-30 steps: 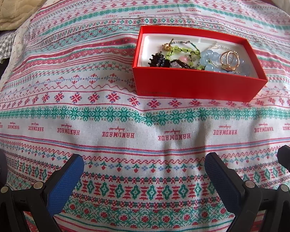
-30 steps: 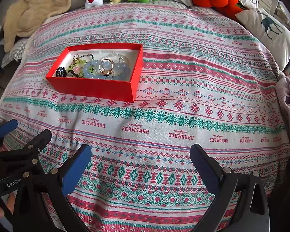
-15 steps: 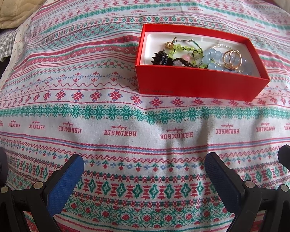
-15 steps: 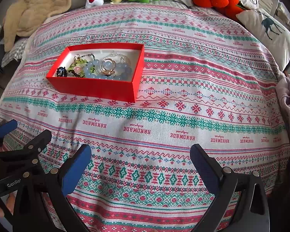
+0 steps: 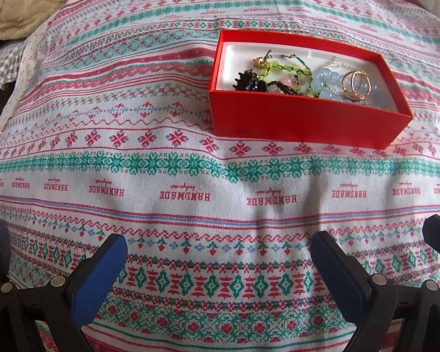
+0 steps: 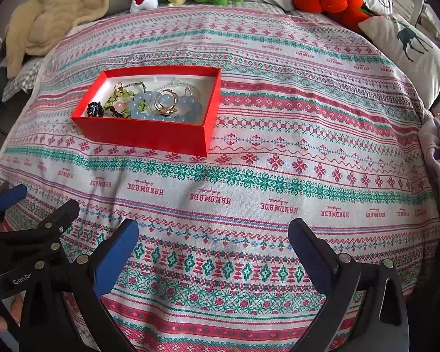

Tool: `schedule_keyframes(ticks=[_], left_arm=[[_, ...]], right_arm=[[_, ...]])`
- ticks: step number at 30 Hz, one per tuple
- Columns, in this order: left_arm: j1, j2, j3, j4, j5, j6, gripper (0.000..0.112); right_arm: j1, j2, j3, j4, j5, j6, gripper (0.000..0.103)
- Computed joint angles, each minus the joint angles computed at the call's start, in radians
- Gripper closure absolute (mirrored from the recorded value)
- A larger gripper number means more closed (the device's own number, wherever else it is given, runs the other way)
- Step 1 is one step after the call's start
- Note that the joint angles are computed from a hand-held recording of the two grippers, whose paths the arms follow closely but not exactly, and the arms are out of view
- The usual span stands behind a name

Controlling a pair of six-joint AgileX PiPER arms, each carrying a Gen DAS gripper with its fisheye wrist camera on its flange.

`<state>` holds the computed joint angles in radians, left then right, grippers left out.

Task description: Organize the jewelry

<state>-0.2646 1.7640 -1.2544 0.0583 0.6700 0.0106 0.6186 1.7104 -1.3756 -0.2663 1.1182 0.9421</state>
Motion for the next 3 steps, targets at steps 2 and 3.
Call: schedule_keyframes(ticks=[2,3], left_arm=[[0.007,-0.005,0.036,-0.005,-0.039,0.004,0.010],[0.011,-0.004,0.061,0.002,-0.070,-0.006,0.010]], right_arm=[[0.012,0.006,-0.002,-0.012,0.001,0.023,0.000],[0.022,0.011,0.003,-0.024,-0.004,0.044,0.000]])
